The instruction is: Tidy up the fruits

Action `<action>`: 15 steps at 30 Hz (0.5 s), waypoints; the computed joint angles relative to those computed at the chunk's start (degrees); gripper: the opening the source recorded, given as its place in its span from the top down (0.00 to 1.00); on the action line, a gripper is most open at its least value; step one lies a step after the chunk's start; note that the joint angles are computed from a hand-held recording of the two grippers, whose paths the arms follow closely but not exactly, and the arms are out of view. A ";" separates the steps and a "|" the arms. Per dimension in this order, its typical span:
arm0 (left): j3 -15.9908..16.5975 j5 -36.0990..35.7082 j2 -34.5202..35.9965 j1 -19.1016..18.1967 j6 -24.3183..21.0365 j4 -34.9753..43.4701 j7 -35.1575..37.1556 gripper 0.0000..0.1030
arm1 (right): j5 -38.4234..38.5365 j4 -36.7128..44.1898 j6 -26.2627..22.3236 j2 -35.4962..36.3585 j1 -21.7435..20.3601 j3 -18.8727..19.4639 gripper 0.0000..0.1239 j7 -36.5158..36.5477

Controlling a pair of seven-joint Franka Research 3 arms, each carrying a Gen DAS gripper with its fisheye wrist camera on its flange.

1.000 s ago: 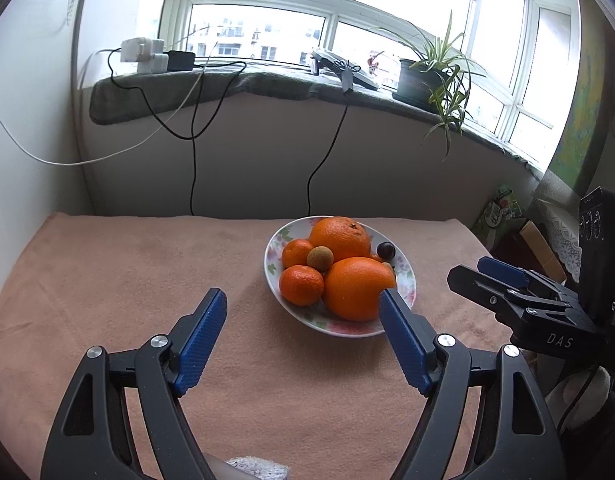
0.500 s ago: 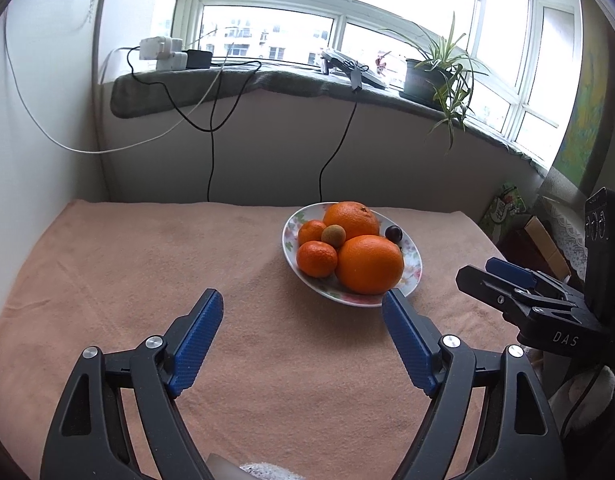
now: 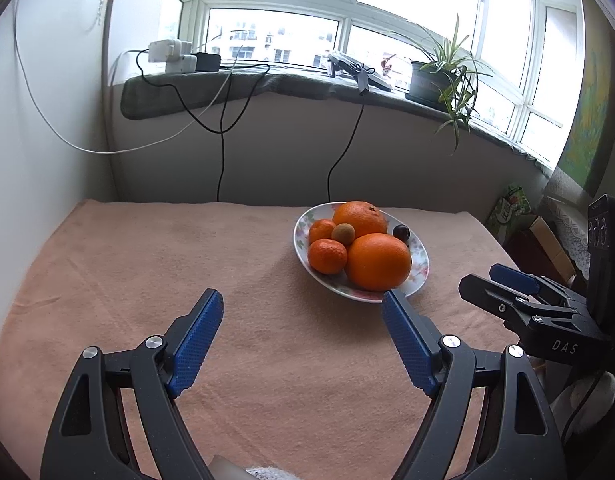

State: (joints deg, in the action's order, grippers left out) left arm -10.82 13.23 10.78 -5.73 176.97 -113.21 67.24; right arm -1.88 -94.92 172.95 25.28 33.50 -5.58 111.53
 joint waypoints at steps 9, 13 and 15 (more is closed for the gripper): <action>0.20 0.36 -0.04 -0.11 0.16 -0.08 -0.24 0.20 | 0.15 0.25 -0.23 0.25 0.01 0.11 0.23 0.14; 0.44 0.81 -0.02 -0.29 0.18 -0.02 -0.63 0.20 | 0.28 0.54 -0.45 0.53 -0.02 0.20 0.23 0.12; 0.70 1.26 -0.05 -0.50 0.21 -0.02 -0.95 0.20 | 0.30 0.57 -0.48 0.56 -0.02 0.20 0.23 0.12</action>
